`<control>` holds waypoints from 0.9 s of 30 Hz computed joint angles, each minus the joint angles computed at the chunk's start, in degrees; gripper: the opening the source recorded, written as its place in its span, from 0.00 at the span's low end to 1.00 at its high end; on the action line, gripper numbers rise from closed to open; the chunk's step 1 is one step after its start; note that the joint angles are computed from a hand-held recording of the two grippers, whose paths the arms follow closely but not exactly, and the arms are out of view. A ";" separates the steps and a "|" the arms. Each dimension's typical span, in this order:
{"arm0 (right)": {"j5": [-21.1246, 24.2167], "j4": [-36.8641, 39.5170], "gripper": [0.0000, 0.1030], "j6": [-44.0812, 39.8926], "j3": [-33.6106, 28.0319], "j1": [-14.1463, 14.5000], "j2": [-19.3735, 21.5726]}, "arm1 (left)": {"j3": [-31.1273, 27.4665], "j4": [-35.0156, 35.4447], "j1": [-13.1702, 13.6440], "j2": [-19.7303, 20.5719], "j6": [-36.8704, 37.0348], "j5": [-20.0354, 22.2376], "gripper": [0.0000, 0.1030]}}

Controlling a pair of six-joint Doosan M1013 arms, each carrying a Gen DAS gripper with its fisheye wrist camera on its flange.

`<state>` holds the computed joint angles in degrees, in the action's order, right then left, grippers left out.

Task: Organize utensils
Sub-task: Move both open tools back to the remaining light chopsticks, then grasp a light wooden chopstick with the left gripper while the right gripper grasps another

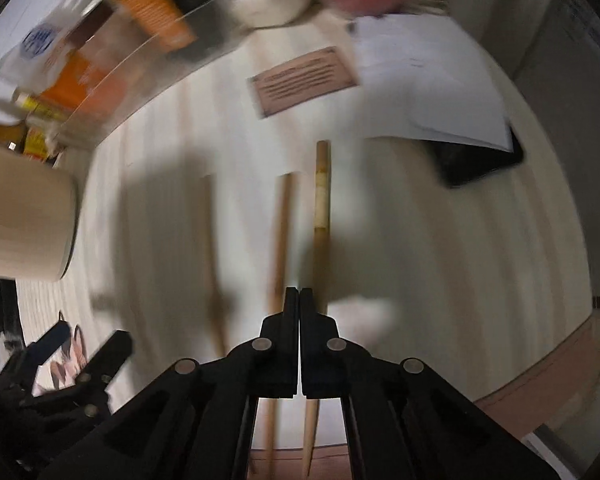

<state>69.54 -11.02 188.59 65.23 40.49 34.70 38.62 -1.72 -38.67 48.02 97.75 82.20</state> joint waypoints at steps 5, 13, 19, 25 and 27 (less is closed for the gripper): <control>-9.06 -0.20 0.00 6.19 8.70 -0.59 -5.00 | -1.21 -2.35 -1.95 1.39 2.24 1.60 0.97; -16.98 -2.72 0.01 13.39 14.40 -0.64 -8.33 | 2.52 -1.58 -3.29 -0.32 4.53 -4.24 0.55; -18.08 -3.64 0.01 13.13 14.37 -0.54 -8.82 | -0.39 -1.96 -1.52 0.89 1.83 -2.46 0.04; -14.23 -0.13 0.17 3.42 7.60 -2.17 -4.59 | 2.36 0.86 1.38 -0.63 -0.92 -3.04 0.04; -8.58 1.10 0.31 -1.01 3.28 -2.50 -2.03 | 4.59 2.27 2.40 -1.91 -2.02 -3.88 0.05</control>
<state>60.96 -9.92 187.58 68.51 37.99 32.68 43.21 0.55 -36.27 46.11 95.73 78.33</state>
